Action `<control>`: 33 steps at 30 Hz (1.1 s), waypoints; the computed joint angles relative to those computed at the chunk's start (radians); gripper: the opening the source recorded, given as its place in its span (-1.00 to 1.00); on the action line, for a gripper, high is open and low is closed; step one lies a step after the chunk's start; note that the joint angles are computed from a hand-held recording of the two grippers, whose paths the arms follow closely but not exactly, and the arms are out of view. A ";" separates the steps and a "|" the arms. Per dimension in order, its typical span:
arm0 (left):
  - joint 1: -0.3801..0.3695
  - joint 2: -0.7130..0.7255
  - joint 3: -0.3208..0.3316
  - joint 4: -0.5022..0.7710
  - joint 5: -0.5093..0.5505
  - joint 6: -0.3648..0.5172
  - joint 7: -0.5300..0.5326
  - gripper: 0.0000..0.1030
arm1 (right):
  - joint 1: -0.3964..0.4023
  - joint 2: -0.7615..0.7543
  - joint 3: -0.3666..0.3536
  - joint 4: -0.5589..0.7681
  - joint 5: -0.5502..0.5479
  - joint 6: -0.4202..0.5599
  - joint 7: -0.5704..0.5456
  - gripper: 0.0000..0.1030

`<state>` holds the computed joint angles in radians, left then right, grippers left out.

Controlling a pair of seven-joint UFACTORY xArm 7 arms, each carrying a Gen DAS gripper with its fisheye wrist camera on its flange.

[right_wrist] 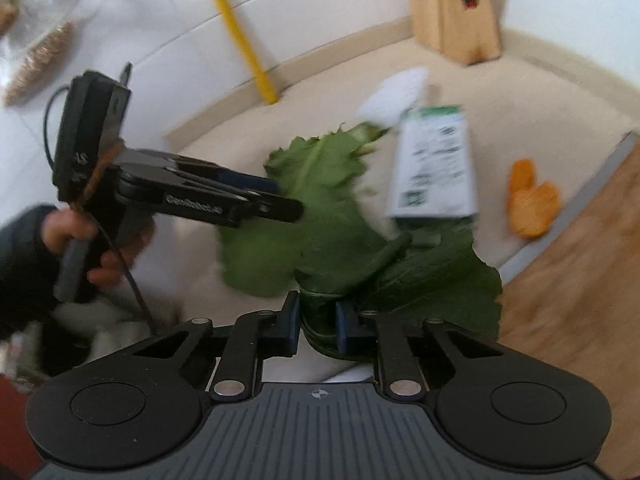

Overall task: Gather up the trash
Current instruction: 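Grasp the dark green leaf with the right tool while the left tool grasps the large green leaf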

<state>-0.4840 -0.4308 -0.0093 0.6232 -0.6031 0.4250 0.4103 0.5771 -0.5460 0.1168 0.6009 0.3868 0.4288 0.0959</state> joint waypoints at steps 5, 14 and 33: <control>0.025 -0.029 -0.007 -0.001 0.007 -0.029 -0.063 -0.05 | 0.012 -0.007 -0.004 -0.001 0.022 -0.002 -0.013 -0.35; 0.078 0.054 -0.047 0.025 0.084 -0.073 -0.319 0.10 | -0.112 -0.045 0.096 -0.028 -0.213 -0.066 0.089 0.49; 0.006 -0.034 0.010 -0.051 0.152 -0.076 -0.388 -0.89 | 0.051 0.040 -0.020 0.000 -0.029 -0.063 0.006 -0.55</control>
